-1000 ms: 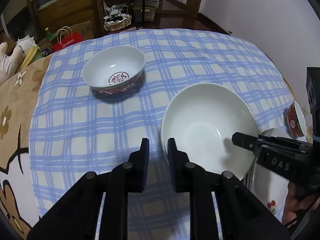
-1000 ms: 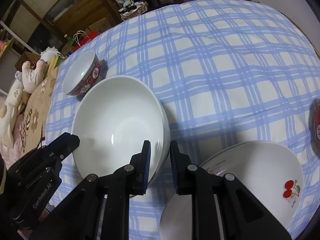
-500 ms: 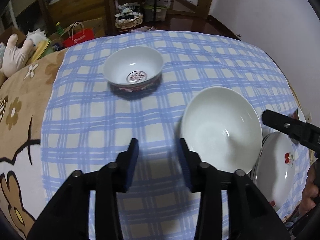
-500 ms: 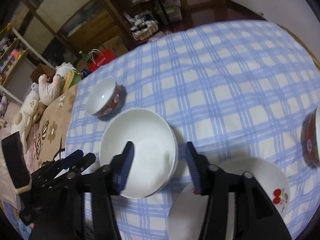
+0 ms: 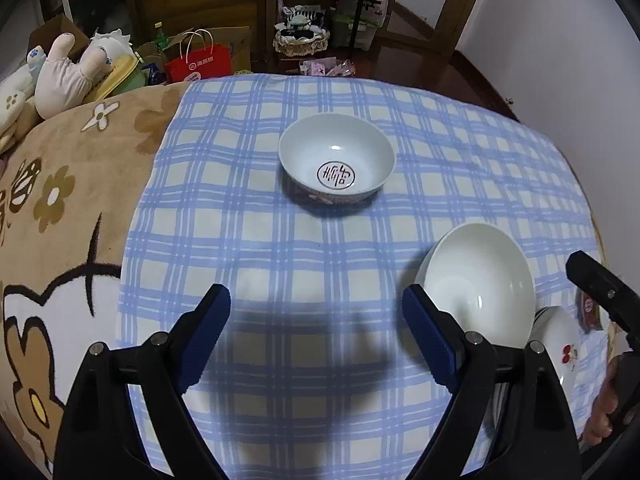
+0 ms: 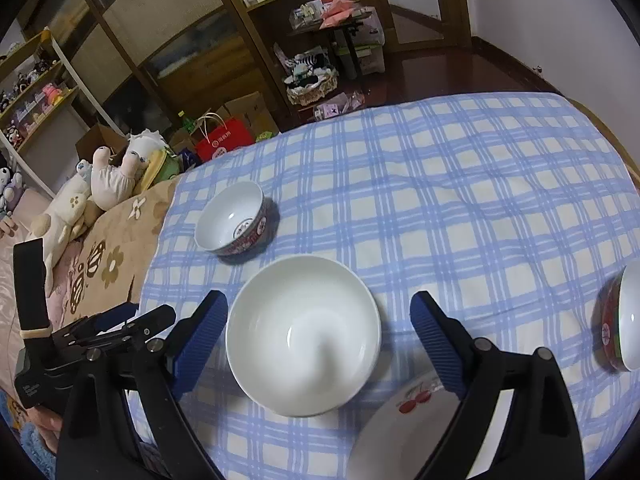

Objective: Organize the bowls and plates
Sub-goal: 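Open both tools and move them to small red-rimmed bowls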

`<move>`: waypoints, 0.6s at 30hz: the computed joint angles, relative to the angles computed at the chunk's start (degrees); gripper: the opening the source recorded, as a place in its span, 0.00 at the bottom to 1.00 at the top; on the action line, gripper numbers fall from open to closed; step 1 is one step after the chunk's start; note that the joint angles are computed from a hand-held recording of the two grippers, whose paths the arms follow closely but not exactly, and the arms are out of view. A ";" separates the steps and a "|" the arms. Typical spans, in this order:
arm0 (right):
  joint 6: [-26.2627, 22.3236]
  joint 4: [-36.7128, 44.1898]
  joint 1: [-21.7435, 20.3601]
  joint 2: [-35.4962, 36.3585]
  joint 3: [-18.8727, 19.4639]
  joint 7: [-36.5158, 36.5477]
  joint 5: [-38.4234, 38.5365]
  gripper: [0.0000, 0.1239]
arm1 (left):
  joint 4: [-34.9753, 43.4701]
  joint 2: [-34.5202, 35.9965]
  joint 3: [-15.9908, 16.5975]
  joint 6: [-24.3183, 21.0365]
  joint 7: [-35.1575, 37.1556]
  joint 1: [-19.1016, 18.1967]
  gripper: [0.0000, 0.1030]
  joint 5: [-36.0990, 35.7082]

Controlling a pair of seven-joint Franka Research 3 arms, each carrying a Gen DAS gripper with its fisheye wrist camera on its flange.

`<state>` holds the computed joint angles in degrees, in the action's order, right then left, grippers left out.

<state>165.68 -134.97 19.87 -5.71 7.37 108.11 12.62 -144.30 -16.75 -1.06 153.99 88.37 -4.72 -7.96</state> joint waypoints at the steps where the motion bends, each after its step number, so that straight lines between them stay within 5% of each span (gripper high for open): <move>1: 0.07 0.27 -0.02 0.23 0.01 0.07 -0.11 0.78 | 0.06 -0.03 0.13 -0.06 0.40 -0.11 0.84 -0.15; 9: -0.36 3.59 0.18 2.92 0.00 0.48 -2.18 0.78 | 0.67 1.22 -0.82 0.96 -1.06 0.44 0.84 1.85; 14: 0.07 5.82 1.43 4.65 -0.55 -7.26 6.29 0.78 | 2.50 2.80 -1.60 1.00 -2.70 1.41 0.84 4.13; 18: 0.07 7.62 1.38 6.08 -0.64 -7.09 5.54 0.78 | 4.42 4.49 -2.38 1.43 -4.23 2.41 0.84 7.34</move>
